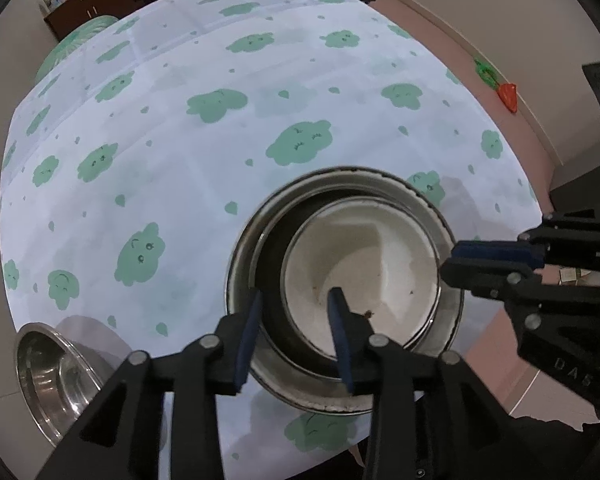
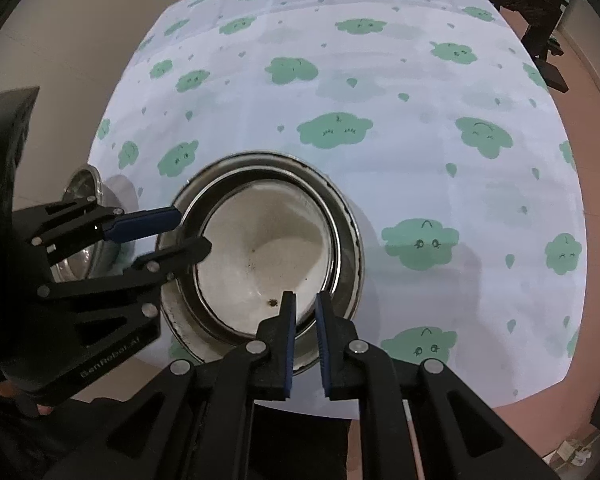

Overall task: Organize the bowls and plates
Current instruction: 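Open both grippers and shift them to the outer steel bowl rim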

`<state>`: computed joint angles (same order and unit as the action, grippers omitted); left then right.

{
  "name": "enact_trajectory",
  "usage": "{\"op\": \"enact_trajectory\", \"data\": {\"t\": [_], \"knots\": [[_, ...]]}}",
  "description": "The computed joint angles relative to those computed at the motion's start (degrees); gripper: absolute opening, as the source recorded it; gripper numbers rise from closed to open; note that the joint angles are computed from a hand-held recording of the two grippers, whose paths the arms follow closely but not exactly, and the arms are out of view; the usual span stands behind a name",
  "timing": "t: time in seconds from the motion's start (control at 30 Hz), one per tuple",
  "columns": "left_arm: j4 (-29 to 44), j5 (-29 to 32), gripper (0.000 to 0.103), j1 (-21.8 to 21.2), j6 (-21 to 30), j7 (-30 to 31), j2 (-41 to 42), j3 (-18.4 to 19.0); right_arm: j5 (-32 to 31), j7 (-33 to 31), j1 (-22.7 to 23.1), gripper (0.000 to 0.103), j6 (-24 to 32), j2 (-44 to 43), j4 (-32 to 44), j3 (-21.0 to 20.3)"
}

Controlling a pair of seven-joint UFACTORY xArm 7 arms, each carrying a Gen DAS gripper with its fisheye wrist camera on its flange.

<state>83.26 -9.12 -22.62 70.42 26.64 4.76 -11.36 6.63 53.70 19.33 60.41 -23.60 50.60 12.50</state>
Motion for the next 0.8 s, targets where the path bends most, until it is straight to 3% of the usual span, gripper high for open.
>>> {"op": "enact_trajectory", "data": {"t": [0.8], "knots": [[-0.3,1.1,0.042,1.3,-1.6,-2.2,0.0,1.0,-3.2,3.2,-0.7,0.012,0.8,-1.8,0.2,1.1]]}}
